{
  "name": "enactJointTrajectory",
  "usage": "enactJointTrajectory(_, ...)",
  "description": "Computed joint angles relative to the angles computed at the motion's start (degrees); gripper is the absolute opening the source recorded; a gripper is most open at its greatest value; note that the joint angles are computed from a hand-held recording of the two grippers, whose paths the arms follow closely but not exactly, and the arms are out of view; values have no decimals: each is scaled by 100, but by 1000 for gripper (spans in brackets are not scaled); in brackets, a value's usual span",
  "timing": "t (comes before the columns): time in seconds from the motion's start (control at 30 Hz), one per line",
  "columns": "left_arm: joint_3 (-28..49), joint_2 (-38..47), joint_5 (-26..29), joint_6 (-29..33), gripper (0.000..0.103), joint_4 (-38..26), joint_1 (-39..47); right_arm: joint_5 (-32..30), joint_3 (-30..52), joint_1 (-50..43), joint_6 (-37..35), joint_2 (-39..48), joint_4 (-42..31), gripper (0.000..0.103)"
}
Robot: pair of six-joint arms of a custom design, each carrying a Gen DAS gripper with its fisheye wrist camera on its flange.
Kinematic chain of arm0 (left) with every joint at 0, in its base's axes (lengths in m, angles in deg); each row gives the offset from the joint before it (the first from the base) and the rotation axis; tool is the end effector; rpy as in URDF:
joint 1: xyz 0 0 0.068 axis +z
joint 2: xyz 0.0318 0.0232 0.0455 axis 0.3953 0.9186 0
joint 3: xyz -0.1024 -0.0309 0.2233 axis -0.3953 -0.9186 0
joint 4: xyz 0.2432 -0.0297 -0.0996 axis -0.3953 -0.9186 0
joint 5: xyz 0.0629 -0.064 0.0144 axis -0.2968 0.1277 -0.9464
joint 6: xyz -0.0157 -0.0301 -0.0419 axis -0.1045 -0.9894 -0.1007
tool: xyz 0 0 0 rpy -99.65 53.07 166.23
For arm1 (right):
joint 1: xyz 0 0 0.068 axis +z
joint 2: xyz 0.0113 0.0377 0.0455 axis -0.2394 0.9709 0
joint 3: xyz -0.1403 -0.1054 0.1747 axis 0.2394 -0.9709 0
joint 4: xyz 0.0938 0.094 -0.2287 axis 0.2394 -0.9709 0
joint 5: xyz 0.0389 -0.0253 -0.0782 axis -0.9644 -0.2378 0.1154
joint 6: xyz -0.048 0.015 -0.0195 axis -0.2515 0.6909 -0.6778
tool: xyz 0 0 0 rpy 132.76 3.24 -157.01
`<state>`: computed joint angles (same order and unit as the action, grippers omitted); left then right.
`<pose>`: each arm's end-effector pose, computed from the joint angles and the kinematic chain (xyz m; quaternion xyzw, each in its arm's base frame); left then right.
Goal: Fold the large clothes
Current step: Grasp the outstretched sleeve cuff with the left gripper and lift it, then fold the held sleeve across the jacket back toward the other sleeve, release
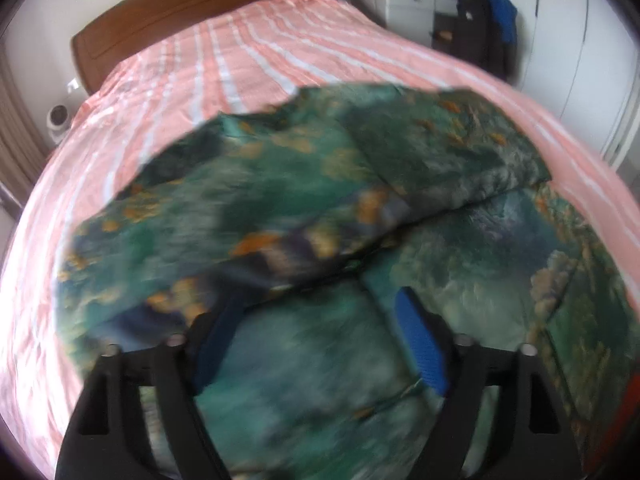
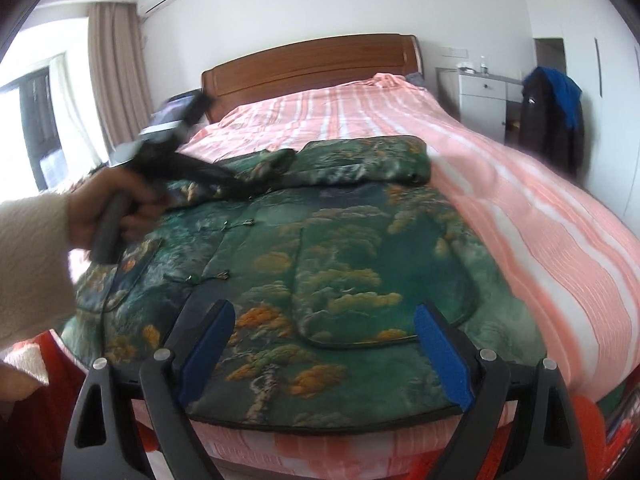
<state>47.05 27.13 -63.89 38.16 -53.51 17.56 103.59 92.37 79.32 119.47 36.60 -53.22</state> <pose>0.3683 -0.0419 0.2494 0.2287 0.9166 -0.0263 0.3267 0.0163 0.2422 0.2219 0.0818 0.8762 0.0481 0.4725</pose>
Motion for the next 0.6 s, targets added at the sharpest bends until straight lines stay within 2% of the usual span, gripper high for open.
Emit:
enactJointTrajectory(0.03,-40,-125,26,-48,90,34,113,31,-74,-24,1,-87,53,91)
enactJointTrajectory(0.13,522,76,237,-218,97,35,805,55,-166,-117,-237,-157,289,91)
enactJointTrajectory(0.27,1584,1253,-188,-826,99,96,1478,-81,-245,-226,-705,-143,743,91)
enactJointTrajectory(0.4,3221,2906,-887,-909,99,-944,1543,-130,-157,-251,-816,-21,783,91)
enactJointTrajectory(0.47,3028,2679,-871,-929,98,-741,1507,-185,-179,-261,-812,-24,808,91)
enactJointTrajectory(0.6,2828,2015,19,-1168,99,-640,1230,-104,-167,-185,-500,-10,573,91)
